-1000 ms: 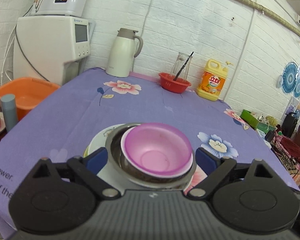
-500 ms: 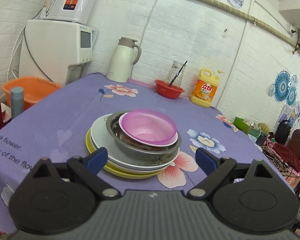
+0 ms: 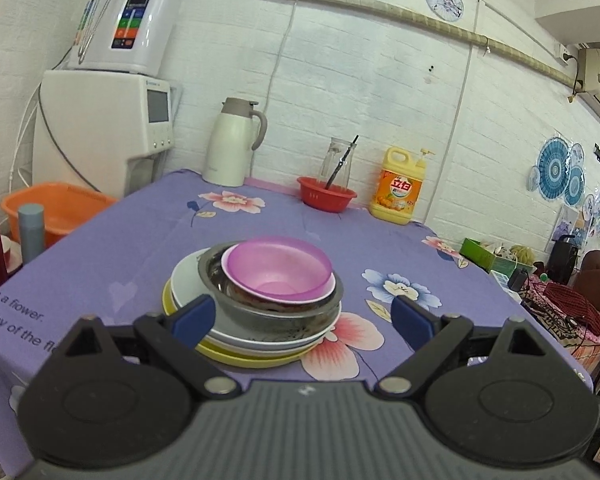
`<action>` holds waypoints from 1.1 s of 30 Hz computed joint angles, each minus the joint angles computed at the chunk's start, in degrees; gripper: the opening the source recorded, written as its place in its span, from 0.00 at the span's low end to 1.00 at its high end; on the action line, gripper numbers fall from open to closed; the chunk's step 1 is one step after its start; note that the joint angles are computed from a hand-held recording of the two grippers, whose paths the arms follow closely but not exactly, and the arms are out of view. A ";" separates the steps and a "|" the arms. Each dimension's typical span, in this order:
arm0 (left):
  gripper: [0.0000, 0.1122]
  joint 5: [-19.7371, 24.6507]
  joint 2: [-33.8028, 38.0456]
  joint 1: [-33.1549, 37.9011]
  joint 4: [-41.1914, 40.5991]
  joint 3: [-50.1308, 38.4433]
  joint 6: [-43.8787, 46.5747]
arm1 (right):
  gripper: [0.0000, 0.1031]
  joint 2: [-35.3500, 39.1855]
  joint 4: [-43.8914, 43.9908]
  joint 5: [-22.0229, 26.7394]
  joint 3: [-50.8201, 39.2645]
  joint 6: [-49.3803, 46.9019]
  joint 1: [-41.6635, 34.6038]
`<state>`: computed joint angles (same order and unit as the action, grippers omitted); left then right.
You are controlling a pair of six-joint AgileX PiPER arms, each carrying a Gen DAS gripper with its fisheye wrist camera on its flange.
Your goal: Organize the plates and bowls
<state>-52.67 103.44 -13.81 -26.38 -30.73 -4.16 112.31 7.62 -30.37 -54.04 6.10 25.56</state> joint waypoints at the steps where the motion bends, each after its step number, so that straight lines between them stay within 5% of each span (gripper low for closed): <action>1: 0.82 0.42 0.03 -0.23 -0.41 -0.17 0.77 | 1.00 0.03 -0.67 0.16 -0.04 0.79 -0.15; 14: 0.82 0.13 0.35 -5.51 -11.59 -2.49 15.70 | 1.00 -0.53 -2.08 0.56 -0.11 2.45 -0.39; 33: 0.82 0.39 0.78 -5.86 -12.27 -3.16 17.92 | 1.00 -0.71 -8.25 0.51 0.36 8.79 -0.83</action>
<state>-52.28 104.22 -19.66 -38.65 -33.88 13.76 111.61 -0.64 -29.86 -53.68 14.88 24.73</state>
